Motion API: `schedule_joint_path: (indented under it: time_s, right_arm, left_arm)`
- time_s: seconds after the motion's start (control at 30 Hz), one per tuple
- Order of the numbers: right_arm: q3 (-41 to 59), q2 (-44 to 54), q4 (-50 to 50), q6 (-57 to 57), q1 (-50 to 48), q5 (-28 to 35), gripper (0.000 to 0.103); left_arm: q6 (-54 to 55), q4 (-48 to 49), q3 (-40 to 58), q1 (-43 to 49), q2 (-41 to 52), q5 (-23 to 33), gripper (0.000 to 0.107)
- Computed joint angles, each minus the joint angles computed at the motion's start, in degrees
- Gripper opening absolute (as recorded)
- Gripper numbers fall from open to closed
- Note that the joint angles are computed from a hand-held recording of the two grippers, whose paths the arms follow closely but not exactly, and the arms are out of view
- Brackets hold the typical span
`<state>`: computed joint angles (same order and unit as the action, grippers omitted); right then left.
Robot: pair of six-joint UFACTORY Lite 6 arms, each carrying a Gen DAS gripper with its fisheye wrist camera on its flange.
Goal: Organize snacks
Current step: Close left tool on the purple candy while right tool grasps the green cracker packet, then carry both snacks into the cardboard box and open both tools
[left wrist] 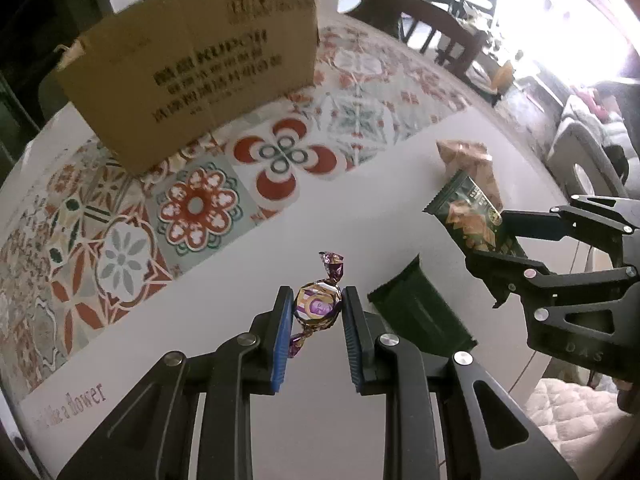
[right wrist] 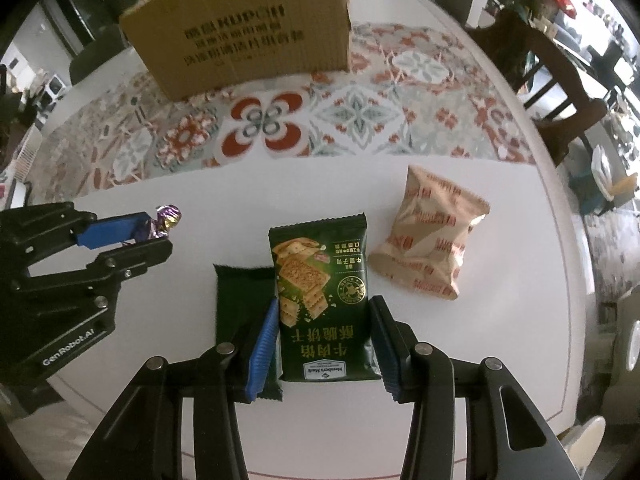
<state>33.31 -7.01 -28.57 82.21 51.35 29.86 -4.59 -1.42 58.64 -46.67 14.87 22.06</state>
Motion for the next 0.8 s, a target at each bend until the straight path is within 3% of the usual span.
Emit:
schedule_joint_path:
  time_s: [0.4,0.8]
  right_arm:
    - [7.25,-6.07,-6.03,-1.12,-0.68,6.70,0.046]
    - [16.84,-5.32,-9.78,-8.29,-7.30,4.94,0.046]
  left_arm:
    - [-12.40,8.36,4.86,0.59,-6.35,3.31,0.025]
    - [-21.19,16.51,15.00,3.09,-5.97,5.27,0.025]
